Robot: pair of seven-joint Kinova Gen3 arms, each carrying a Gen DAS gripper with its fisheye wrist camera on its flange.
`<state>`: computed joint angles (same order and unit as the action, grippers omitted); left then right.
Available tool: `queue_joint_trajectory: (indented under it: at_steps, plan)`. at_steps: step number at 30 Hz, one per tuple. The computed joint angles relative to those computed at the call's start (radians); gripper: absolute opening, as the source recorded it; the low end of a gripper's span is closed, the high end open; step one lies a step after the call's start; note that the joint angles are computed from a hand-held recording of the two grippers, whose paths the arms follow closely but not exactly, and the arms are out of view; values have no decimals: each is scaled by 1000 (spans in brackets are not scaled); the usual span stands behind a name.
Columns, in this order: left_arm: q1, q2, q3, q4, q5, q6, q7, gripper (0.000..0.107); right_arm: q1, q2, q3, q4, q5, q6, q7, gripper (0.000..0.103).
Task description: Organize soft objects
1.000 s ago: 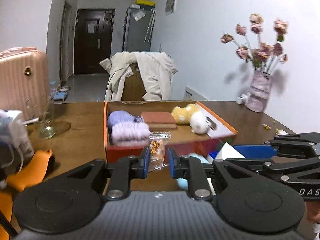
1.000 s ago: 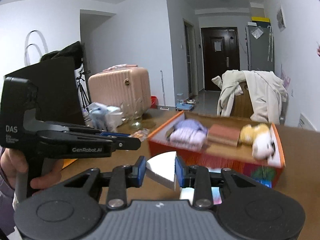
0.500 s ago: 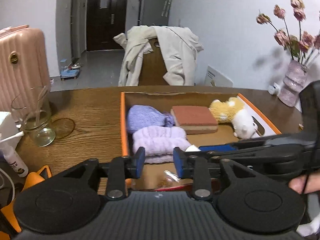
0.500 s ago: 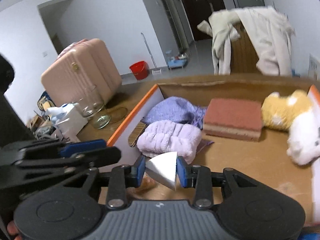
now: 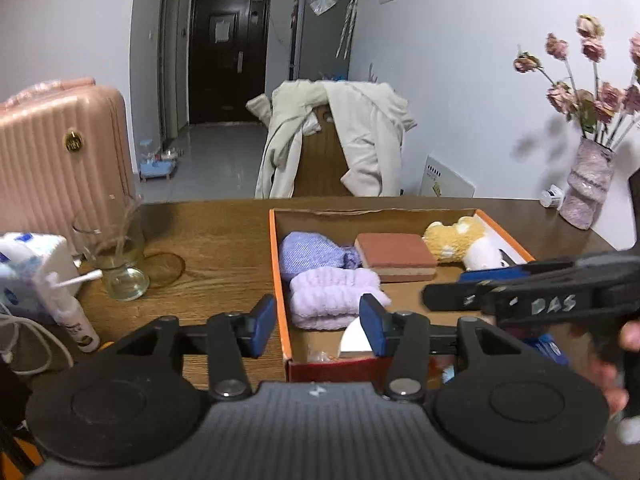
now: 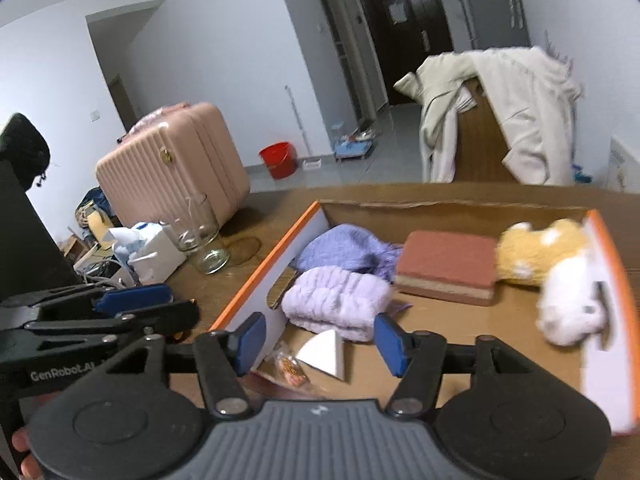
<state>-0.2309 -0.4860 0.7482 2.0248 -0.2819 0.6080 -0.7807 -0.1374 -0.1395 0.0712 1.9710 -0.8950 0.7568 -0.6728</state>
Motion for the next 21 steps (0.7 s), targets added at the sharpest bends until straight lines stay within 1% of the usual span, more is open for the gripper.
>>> queue_joint_trajectory:
  at_steps: [3,5,6,7,8,10,13,15,18,21]
  plan:
    - [18,-64,13,-11,15,50,0,49,17,-108,33,36,38,26,11,60]
    - [42,-124,10,-9,44,76,-7,52,7,-192,79,72,55,47,37,60]
    - [47,-152,15,-8,60,89,-12,54,-13,-235,111,90,76,49,35,61]
    - [47,-187,24,-6,76,105,-14,56,-15,-281,132,109,92,62,46,62]
    - [45,-221,37,-7,92,126,-17,57,2,-327,141,129,103,77,57,62]
    - [39,-282,69,-19,123,179,-26,57,-2,-419,166,168,146,87,48,63]
    - [49,-371,97,-33,181,239,-32,64,1,-546,191,220,215,111,13,66]
    - [61,-425,108,-41,228,270,-30,66,6,-624,200,247,259,132,-16,66]
    - [78,-498,120,-53,301,326,-23,67,13,-732,215,279,320,174,-65,68]
    - [70,-570,137,-83,364,405,-14,68,33,-843,223,305,376,219,-118,68]
